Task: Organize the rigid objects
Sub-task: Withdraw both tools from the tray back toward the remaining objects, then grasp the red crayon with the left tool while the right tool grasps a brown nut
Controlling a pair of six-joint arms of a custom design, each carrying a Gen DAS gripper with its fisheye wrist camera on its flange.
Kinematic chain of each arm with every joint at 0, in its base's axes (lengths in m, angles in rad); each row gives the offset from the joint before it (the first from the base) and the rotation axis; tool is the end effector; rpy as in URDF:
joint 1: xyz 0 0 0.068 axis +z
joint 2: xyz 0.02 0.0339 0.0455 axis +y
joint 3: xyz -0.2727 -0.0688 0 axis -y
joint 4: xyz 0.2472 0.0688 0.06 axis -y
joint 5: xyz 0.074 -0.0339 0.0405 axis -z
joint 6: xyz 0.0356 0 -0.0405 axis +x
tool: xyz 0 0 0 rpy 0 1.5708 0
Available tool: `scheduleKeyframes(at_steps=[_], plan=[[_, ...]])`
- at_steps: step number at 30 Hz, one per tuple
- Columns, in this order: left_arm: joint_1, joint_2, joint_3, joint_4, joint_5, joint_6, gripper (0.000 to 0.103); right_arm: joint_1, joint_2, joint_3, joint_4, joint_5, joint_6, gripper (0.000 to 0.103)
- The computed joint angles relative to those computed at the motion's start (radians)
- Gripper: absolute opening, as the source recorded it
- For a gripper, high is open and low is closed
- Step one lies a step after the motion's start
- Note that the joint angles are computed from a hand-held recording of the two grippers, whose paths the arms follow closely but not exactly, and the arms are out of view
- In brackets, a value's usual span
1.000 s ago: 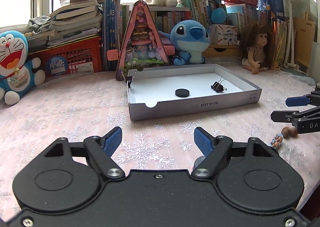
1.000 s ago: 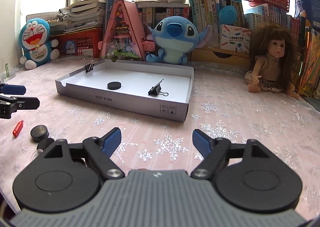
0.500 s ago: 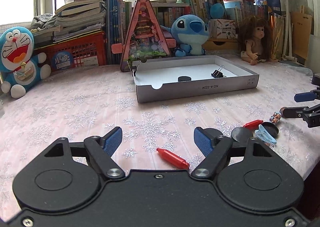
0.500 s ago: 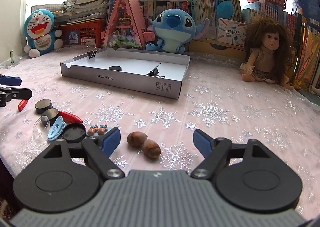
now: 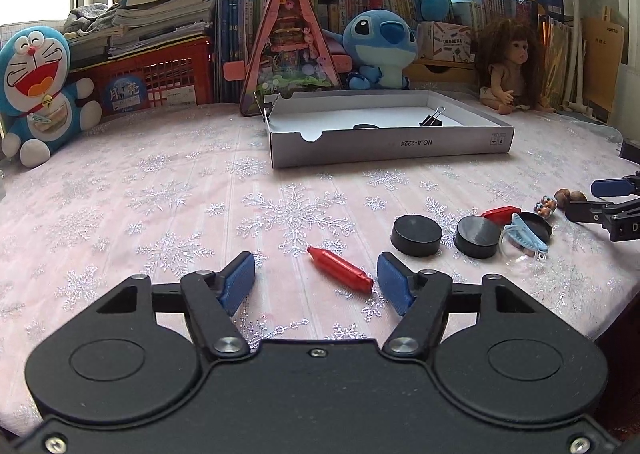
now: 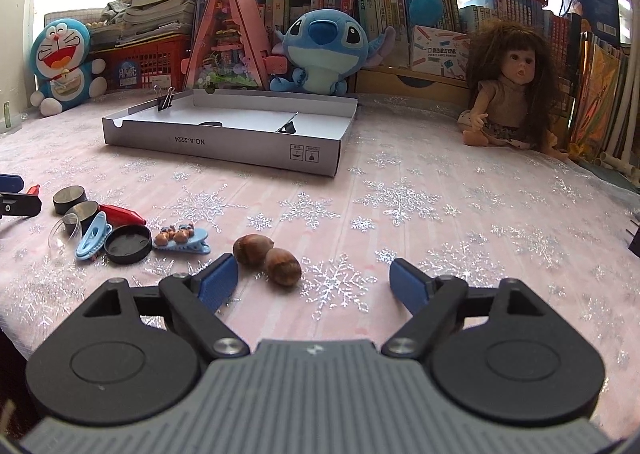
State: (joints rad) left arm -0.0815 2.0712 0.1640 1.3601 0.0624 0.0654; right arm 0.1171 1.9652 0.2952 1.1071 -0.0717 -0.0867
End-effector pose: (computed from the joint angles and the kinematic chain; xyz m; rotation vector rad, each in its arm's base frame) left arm 0.2185 -0.0201 0.0426 0.1924 2.1089 -0.0757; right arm 0.2506 0.0320 0.0549 -0.2590 2.1178 0.0944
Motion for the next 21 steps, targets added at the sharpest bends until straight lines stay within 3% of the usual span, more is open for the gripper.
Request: scheduleKeyframes(at_steps=[2,4,7,9,19,21], plan=[[-0.005,0.008,-0.005,0.017,-0.004,0.003,0.057,0.004,0.002,-0.001,0.006,-0.001,0.004,0.090],[-0.010,0.017,-0.011,0.040,-0.001,0.009,0.041,0.005,0.004,-0.005,0.016,-0.016,0.001,0.089],[-0.018,0.023,-0.017,0.057,0.019,0.007,0.026,0.015,0.000,-0.012,0.023,-0.031,-0.015,0.087],[-0.023,0.026,-0.021,0.068,0.023,0.004,0.023,0.019,0.000,-0.020,0.035,-0.040,-0.029,0.083],[0.023,-0.038,-0.063,0.025,0.057,0.013,0.024,-0.013,-0.001,-0.028,0.039,-0.068,-0.033,0.083],[0.034,-0.050,-0.074,0.023,0.050,0.028,0.024,-0.015,0.003,-0.020,0.034,-0.069,-0.021,0.077]])
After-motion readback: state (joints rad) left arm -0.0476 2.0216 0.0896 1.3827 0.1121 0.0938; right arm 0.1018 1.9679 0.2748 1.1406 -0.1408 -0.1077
